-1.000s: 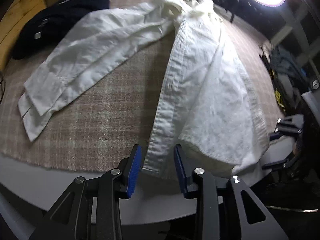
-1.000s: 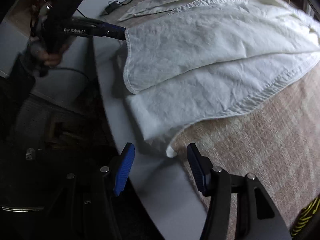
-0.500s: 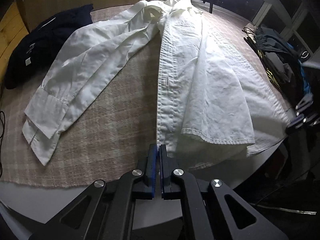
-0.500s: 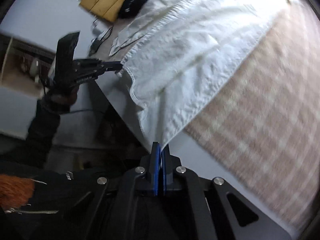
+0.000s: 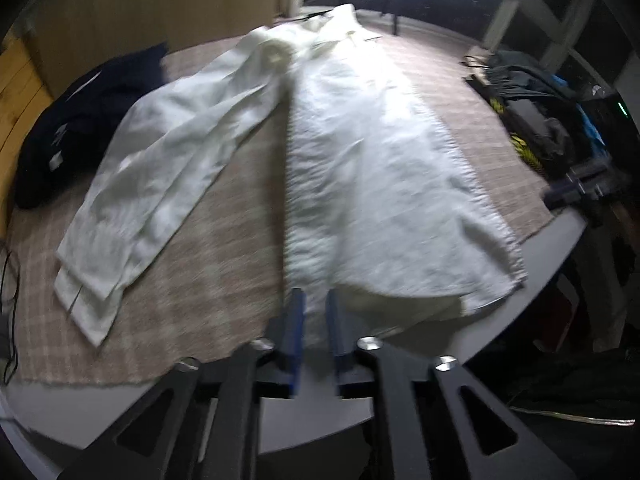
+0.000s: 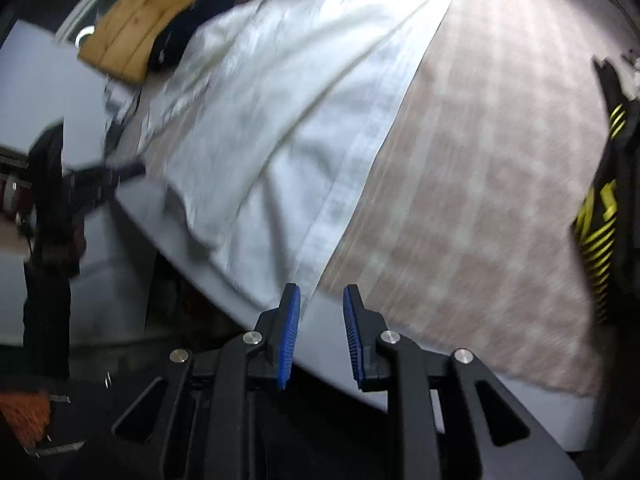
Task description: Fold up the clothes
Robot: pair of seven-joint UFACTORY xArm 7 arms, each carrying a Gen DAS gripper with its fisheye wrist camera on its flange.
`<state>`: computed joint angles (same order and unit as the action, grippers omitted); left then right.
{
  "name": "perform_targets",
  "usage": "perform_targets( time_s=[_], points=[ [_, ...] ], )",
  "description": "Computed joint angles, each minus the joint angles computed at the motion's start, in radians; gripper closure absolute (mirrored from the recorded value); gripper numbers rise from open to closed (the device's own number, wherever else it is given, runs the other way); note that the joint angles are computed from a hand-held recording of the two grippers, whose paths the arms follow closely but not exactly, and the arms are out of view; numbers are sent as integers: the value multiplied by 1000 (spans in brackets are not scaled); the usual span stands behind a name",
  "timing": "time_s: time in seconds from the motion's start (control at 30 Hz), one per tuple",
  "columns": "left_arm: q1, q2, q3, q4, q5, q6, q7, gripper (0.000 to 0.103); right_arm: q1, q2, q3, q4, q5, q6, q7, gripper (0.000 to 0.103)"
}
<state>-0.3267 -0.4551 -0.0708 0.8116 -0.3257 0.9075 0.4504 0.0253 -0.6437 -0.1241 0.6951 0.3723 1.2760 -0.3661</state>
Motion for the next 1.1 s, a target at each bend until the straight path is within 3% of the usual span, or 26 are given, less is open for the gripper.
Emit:
perform_targets(
  time_s=[0.07,0.13,0.17,0.2,0.27,0.3,0.33,0.37,0.47,0.7,0.77,0.83,0.93,1.1],
  points=[
    [-20,27,-12,22,-11,-15,15,71,6,44,-2,50,0,-22,-16,81],
    [-26,63,-41,36,9,-48,-1,70,15,97,3,113,-8,-48,-48,75],
    [-24,78,-55,39,28,-59,-20,69,20,136,2,151,-9,-63,-69,67],
    [-22,87,-63,42,44,-59,-41,69,11,203,-37,213,-13,-61,-131,63],
    [-18,118,-79,56,80,-52,-88,71,-12,294,-58,293,-2,-70,-197,63],
    [-20,125,-83,58,93,-46,-101,74,-24,340,-62,335,9,-65,-221,63],
    [-22,133,-87,60,105,-39,-115,88,-37,388,-70,383,21,-50,-249,63],
    [-23,136,-94,61,120,-33,-134,96,-49,434,-71,425,36,-44,-271,63],
    [-37,110,-96,56,112,-27,-192,102,-86,541,-53,523,60,-43,-312,63],
    [-169,29,-81,97,-132,47,-190,101,-198,833,2,808,138,-24,-310,63],
    [-209,42,-89,108,-202,76,-185,94,-225,918,25,896,151,-15,-284,63],
    [-211,57,-124,119,-177,101,-230,87,-251,1004,51,991,158,-2,-253,63],
    [-190,48,-141,115,-126,119,-315,89,-274,1066,98,1053,155,-24,-260,63],
    [-161,36,-151,87,-55,99,-416,81,-283,1069,167,1030,143,-6,-344,63]
  ],
)
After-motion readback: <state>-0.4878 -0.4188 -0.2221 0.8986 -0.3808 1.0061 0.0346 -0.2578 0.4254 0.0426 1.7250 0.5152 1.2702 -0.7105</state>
